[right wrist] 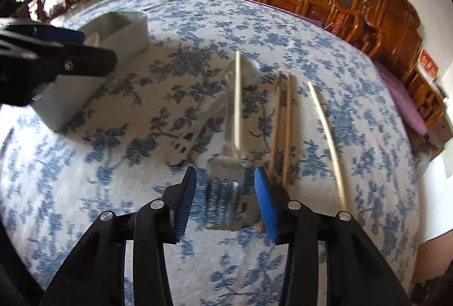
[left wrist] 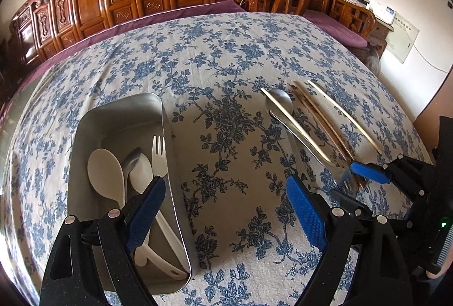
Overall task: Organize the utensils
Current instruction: 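Move both tools back to the utensil pile, right tool reaching for a metal fork, then grasp the metal fork with the right tool while the left tool grasps a steel spoon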
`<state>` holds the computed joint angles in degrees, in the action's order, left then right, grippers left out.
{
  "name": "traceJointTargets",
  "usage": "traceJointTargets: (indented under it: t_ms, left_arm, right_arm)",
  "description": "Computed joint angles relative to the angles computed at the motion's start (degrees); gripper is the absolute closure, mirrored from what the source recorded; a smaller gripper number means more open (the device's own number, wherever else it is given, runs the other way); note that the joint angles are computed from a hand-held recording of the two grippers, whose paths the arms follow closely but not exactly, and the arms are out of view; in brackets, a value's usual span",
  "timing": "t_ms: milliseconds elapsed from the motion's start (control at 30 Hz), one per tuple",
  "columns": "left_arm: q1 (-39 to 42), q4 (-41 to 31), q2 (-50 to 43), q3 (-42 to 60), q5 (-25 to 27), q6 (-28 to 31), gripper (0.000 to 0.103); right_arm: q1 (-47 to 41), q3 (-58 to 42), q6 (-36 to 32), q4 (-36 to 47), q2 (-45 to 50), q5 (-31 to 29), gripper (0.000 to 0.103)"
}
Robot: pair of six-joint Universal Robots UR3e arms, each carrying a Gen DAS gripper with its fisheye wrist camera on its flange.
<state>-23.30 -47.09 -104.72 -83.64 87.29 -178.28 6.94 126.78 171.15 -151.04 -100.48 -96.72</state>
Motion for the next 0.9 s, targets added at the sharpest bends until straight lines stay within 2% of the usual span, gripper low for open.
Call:
traceJointTargets:
  t_ms: [133,233,300,367,500,567,900]
  left_arm:
    - [0.1,-0.1,0.0,0.0,0.0,0.1,0.02]
    - [0.0,0.0,0.0,-0.1,0.0,0.1,0.02]
    - [0.0,0.1,0.0,-0.3,0.0,0.2,0.019]
    - [-0.2,0.1,-0.2,-0.3,0.1,0.1,0.019]
    - [-0.6,0.0,-0.5,0.0,0.3,0.0,0.019]
    - [-1.0,0.1,-0.7,0.0,0.6,0.1,0.019]
    - [-3.5,0.0,-3.6,1.3,2.3,-0.2,0.019]
  right_arm:
    - [1.9,0.4,-1.1,-2.5,1.3,-3.3,0.061]
    - [3.5,0.7,-1.7,-5.0,1.9,-7.1,0.072]
    - [2.0,1.1,-1.8,-5.1,0.9,-6.6,0.074]
    - [0.8,1.4,-1.4,-4.9,0.2,-6.4,0.083]
    - [-4.2,2.3,-1.8,-3.3,-2.1,-2.3,0.088]
    - [-5.5,2.4,-1.7,-2.7,-2.5,-0.3,0.098]
    - [-16.7,4.4,-3.9,2.5,-10.8,14.5,0.101]
